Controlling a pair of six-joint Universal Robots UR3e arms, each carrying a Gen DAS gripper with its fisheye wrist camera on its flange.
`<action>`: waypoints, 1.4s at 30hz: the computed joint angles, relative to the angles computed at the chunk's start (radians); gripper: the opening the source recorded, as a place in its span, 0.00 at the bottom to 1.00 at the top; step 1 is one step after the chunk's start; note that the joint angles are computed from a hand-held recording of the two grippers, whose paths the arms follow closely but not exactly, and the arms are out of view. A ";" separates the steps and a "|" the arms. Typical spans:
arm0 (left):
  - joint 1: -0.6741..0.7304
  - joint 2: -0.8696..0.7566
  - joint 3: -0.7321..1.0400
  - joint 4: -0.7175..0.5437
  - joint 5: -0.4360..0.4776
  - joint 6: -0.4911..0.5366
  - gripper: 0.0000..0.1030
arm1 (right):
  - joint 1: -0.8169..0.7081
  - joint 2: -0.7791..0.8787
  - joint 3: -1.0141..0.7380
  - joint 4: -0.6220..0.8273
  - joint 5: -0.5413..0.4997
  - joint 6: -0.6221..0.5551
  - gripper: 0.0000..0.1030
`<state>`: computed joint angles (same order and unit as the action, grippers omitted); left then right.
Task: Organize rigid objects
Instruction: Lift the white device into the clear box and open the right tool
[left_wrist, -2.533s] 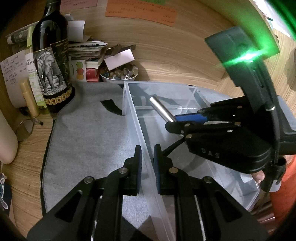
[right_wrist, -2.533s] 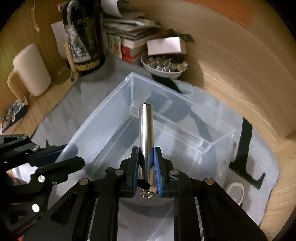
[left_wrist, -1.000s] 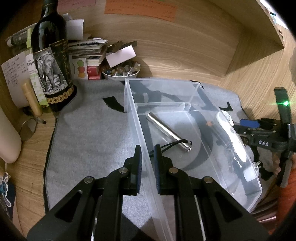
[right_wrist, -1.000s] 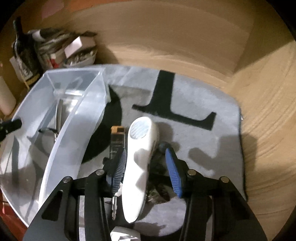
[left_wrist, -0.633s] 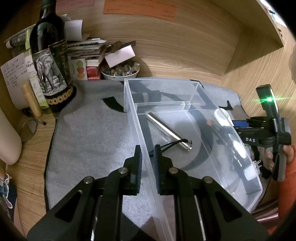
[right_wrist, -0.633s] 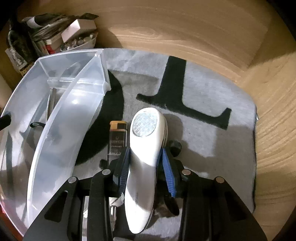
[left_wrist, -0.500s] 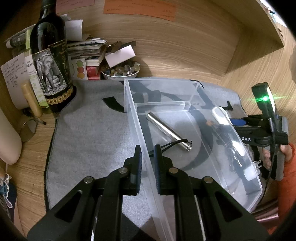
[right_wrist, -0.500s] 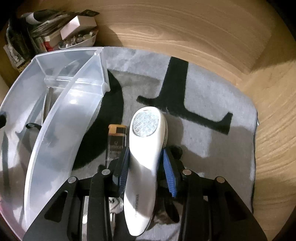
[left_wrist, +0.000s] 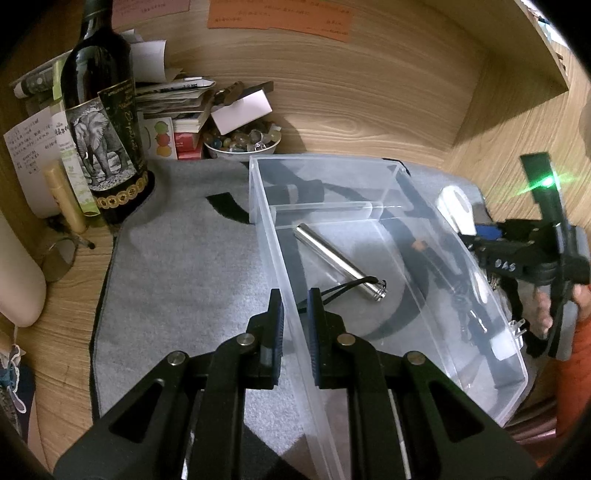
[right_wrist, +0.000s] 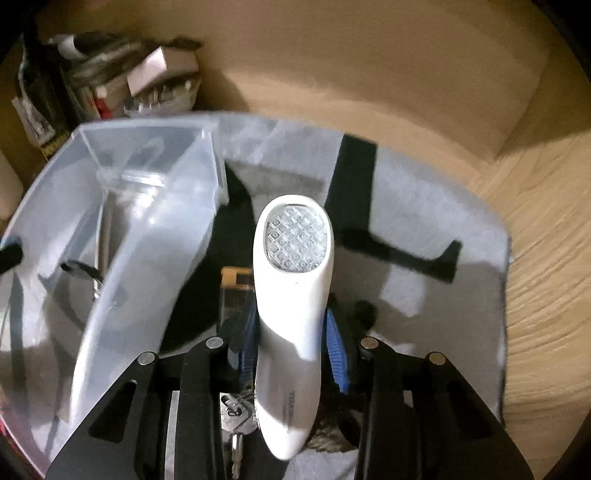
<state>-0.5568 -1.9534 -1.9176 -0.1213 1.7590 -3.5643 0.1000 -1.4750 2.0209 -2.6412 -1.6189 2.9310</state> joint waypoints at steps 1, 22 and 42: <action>-0.002 -0.002 0.004 -0.004 0.003 0.000 0.12 | 0.001 -0.013 -0.001 0.000 0.002 0.003 0.30; -0.014 0.000 -0.003 0.003 0.015 -0.003 0.12 | 0.124 -0.155 -0.111 -0.058 0.023 0.093 0.30; -0.007 0.007 -0.022 0.026 -0.002 -0.002 0.12 | 0.263 0.104 -0.278 0.098 0.025 0.083 0.30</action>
<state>-0.5637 -1.9462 -1.9399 -0.0949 1.7568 -3.5664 0.3626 -1.3707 1.7427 -2.5430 -1.5935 3.0140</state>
